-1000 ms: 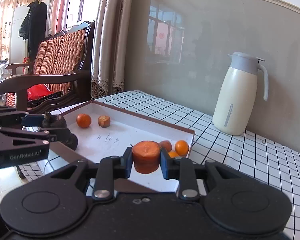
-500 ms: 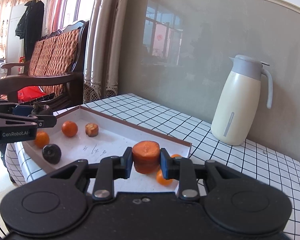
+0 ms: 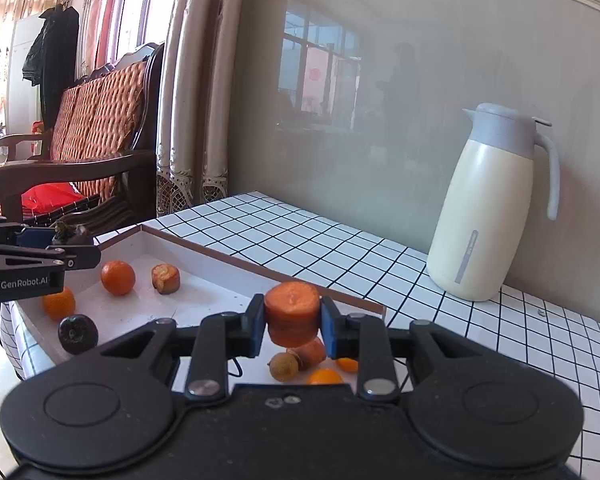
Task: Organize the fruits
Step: 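Carry the brown fruit in the left tool while the right tool carries the carrot piece over the box, then open the left tool dropping the brown fruit while the right tool releases the carrot piece into the box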
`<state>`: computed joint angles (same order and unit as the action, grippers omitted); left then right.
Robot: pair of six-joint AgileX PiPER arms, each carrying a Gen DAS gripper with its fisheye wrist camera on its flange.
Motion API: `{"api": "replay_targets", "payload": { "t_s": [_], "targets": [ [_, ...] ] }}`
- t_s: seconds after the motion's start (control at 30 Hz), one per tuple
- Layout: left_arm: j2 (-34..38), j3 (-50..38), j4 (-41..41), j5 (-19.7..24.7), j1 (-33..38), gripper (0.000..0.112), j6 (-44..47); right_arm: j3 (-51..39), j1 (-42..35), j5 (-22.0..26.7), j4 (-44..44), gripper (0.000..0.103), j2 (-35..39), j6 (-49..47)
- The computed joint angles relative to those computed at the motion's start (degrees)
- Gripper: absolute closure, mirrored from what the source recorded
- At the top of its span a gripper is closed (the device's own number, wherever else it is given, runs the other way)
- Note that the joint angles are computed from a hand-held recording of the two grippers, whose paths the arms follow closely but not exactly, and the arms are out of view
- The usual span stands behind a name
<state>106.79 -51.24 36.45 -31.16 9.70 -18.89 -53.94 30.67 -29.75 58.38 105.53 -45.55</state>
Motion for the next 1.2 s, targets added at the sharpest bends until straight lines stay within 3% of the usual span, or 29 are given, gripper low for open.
{"api": "replay_targets", "payload": {
  "t_s": [0.87,0.9,0.93,0.97,1.0,1.03,1.07,1.1,1.2],
  "targets": [
    [9.5,-15.7,-2.4,10.4,-3.1,0.069,-5.3,-11.2,-9.1,9.0,-3.2,0.083,7.8,3.0],
    [9.7,-16.0,-1.6,10.0,-2.9,0.069,-6.5,-10.9,-9.2,8.3,-5.3,0.080,7.9,5.2],
    [9.8,-16.1,-2.5,9.7,-2.9,0.069,-5.9,-10.4,-9.2,7.0,-7.1,0.060,7.9,6.8],
    [9.8,-15.5,-5.6,8.4,-2.9,0.069,-3.1,-9.9,-8.6,4.4,-6.7,0.021,7.9,6.4],
    [9.6,-14.3,-10.2,6.6,-3.1,0.066,1.1,-8.7,-7.4,-0.5,-6.7,0.004,8.1,7.2],
    [9.5,-13.6,-13.7,5.4,-3.4,0.034,4.2,-7.9,-6.8,-3.7,-7.6,0.006,8.1,8.4],
    [9.2,-12.4,-16.2,3.3,-3.5,0.016,6.3,-8.0,-6.5,-4.7,-7.1,0.006,8.3,7.6],
    [9.0,-11.1,-18.0,0.9,-3.6,0.009,8.2,-8.5,-6.7,-3.4,-6.2,0.006,8.2,6.2],
    [8.4,-10.7,-16.3,1.0,-3.6,0.009,7.5,-9.5,-7.1,-2.0,-5.0,0.006,8.7,4.9]
  ]
}}
